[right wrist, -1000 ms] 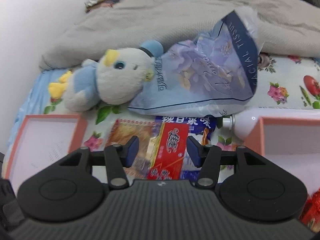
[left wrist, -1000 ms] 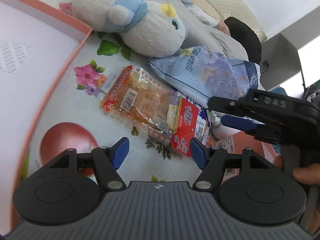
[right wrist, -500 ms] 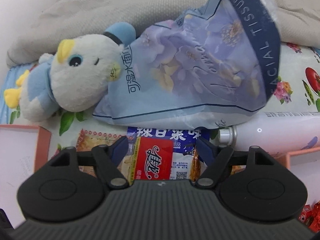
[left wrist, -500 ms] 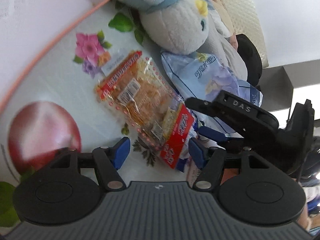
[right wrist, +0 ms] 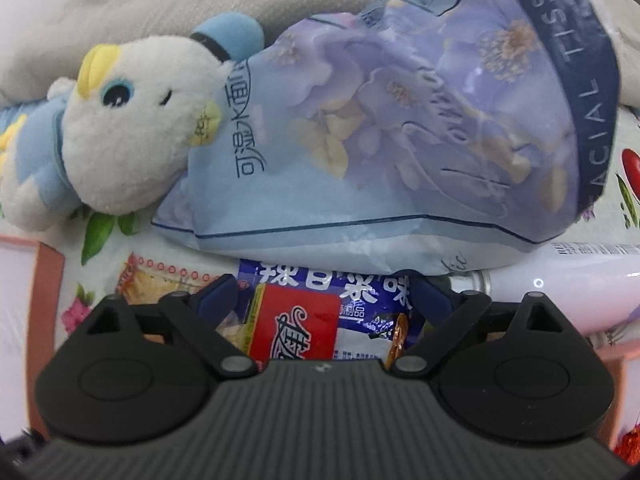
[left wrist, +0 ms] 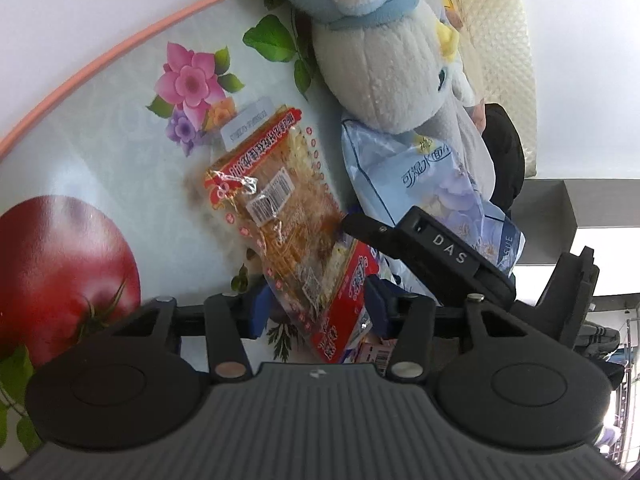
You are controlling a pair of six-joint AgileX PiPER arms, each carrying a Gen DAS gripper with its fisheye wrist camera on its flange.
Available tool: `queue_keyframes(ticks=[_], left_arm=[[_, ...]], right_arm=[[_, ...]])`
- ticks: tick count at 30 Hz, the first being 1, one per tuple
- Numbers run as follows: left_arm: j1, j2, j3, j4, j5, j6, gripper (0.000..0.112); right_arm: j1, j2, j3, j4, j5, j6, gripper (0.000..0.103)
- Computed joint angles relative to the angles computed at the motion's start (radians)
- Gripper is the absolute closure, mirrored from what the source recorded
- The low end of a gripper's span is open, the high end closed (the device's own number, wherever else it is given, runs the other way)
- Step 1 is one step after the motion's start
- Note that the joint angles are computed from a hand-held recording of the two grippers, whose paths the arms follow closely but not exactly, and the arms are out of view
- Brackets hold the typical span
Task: Organize snacks
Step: 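Close left tool on orange bread packet while right tool lowers onto blue spicy-strip packet, then lift orange bread packet with left tool while right tool grips blue spicy-strip packet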
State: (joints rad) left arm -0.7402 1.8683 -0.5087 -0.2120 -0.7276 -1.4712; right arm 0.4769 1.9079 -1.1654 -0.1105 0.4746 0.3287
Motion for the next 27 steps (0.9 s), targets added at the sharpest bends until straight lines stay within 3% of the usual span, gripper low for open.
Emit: queue_keyframes(ticks=[7,12,17,23,27], left_arm=[[0.033,0.007,-0.047,0.040,0.082,0.047,0.078],[0.052,0.029,-0.066,0.062,0.077,0.054,0.081],[0.057,0.036,-0.084,0.048,0.105,0.092,0.096],[0.048,0.003,-0.091,0.009,0.179,0.206,0.104],[0.022,-0.043,-0.079,-0.045,0.230,0.302,0.105]], right_arm=[[0.049,0.031,0.041,-0.167,-0.092,0.184,0.005],[0.051,0.015,0.099,-0.232,-0.155,0.247,0.006],[0.064,-0.023,0.171,-0.369,-0.208,0.384,0.012],[0.060,-0.063,0.238,-0.389,-0.240,0.390,0.021],[0.074,-0.101,0.297,-0.467,-0.261,0.480,0.029]])
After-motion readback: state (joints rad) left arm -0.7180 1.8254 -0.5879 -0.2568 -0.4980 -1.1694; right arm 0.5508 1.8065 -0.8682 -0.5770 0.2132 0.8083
